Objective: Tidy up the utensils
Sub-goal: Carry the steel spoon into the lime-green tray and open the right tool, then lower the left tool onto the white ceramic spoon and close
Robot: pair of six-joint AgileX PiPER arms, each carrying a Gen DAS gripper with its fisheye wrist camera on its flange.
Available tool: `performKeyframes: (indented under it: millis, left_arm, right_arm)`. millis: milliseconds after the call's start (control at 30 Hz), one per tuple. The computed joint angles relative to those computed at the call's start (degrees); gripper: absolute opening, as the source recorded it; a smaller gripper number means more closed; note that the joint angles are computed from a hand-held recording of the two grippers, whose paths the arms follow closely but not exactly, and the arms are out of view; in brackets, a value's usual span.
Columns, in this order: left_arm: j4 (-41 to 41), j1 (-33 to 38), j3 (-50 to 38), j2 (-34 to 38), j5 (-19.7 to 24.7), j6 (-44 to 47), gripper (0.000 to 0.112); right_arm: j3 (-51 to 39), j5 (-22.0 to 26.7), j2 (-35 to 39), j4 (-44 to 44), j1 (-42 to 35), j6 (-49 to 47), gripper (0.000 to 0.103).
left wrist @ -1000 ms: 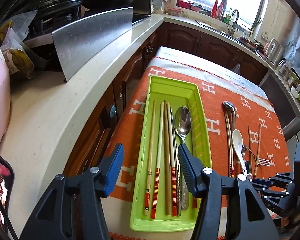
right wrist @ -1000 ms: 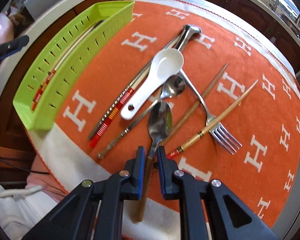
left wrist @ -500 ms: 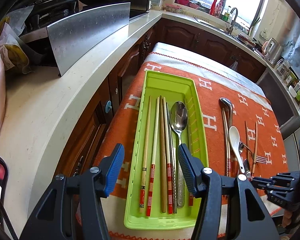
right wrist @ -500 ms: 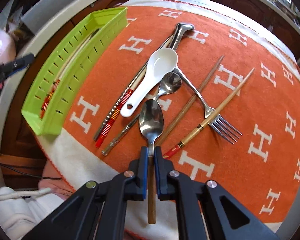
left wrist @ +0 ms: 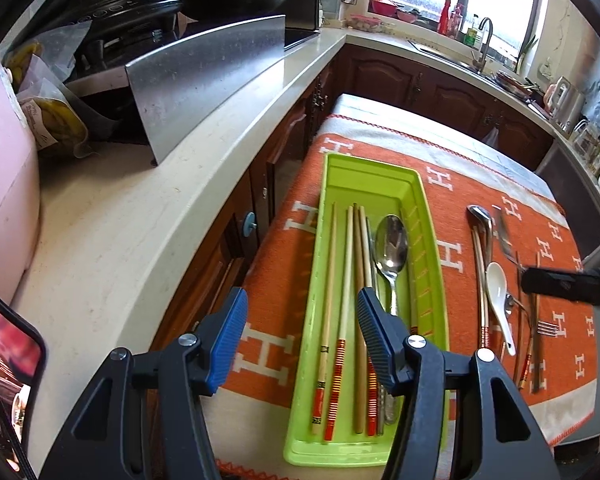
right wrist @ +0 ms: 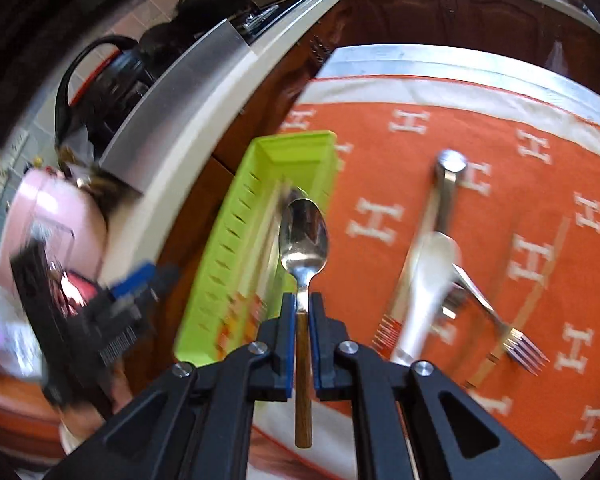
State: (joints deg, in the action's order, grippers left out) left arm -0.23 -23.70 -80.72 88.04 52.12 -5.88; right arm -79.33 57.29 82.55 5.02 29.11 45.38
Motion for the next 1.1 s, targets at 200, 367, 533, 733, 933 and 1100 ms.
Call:
performKeyframes:
  millis: [200, 367, 533, 733, 933, 1100]
  left_arm:
    - [1.0, -0.3, 0.3, 0.2, 0.2, -1.1, 0.057]
    - [1.1, -0.4, 0.9, 0.4, 0.4, -1.5, 0.057]
    - [1.1, -0.8, 0.8, 0.6, 0.9, -1.8, 0.057]
    - [1.3, -2.5, -0.3, 0.8, 2.0, -2.7, 0.058]
    - [1.4, -6.3, -1.6, 0.8, 3.1, -3.5, 0.060]
    - [0.0, -10.5, -4.3, 2.9, 4.5, -3.8, 0.060]
  right_arm:
    - [-5.2, -2.5, 10.9, 3.0, -0.4, 0.7, 0.006]
    - [-8.3, -0.7, 15.9, 2.8, -0.1, 2.0, 0.007]
    - [-6.7, -1.2, 14.8, 2.5, 0.4, 1.8, 0.009]
    - [-5.0, 1.2, 9.6, -4.8, 3.2, 3.6, 0.009]
    - [1.9, 3.4, 0.0, -14.7, 4.7, 7.3, 0.009]
    - [9.1, 5.2, -9.8, -20.7, 3.4, 10.3, 0.009]
